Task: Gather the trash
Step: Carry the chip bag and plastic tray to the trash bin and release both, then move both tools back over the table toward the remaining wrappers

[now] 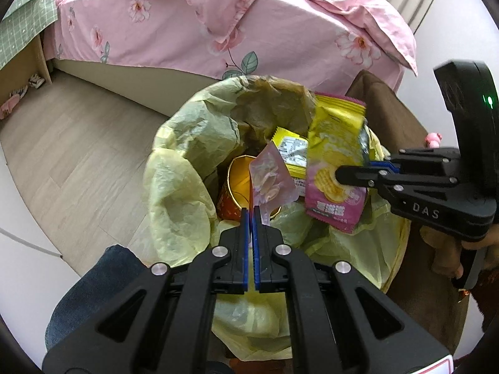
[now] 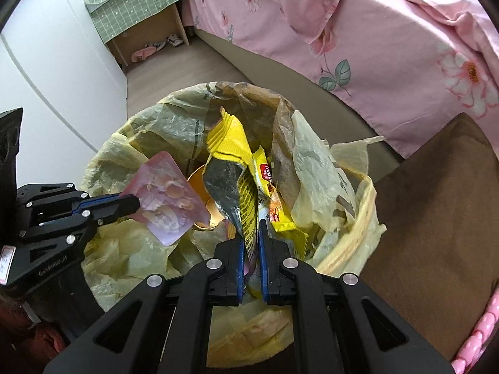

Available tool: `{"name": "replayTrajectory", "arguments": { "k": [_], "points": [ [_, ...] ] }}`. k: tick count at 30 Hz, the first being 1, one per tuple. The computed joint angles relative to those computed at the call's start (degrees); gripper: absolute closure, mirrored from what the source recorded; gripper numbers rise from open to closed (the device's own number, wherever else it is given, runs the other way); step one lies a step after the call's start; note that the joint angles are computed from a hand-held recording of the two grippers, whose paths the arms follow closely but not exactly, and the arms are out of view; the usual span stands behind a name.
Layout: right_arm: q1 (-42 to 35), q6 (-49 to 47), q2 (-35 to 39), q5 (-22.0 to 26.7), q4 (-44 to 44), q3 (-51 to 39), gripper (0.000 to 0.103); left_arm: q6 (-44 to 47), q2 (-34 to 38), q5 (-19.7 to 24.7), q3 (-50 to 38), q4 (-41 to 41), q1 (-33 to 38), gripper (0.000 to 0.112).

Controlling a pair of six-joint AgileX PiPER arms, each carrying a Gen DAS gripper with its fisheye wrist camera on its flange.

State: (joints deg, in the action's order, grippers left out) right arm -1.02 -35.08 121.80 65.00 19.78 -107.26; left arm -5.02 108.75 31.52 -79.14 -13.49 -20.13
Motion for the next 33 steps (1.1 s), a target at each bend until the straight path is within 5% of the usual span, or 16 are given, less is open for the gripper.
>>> {"name": "replayTrajectory", "arguments": {
  "k": [5,10,18,26,28,33],
  "points": [
    [-0.4,-2.4,-5.0,-3.9,1.8,6.0,0.091,3.7,-2.7,-0.3,2.1,-5.6,2.5,0.103],
    [-3.3,-5.9,-9.0,-3.2,7.2,9.4,0.062,0.2,-7.1,-1.4,4.0,-4.3,3.9,0.091],
    [-12.3,-10.4,-20.9,-3.6,13.3,19.6,0.060,-12.5,-12.8,-1.7,2.8,8.9,-1.2,0.077],
    [-34.8,-22.4,-37.2,-5.9,19.1,35.1,0.059,-12.5,-9.2,-2.7,-1.5,9.1,-12.4,0.073],
    [-43.7,-28.5,-40.7,-6.3,22.7,38.6,0.051,-11.3,-7.8,-2.6,-3.0,8.0,-15.5,0.073],
    [-60.4,-35.9,-40.4,-1.9,27.6,39.6,0.041,-8.3,-2.9,-1.1,-9.5,5.8,-22.3,0.072]
  ]
}}
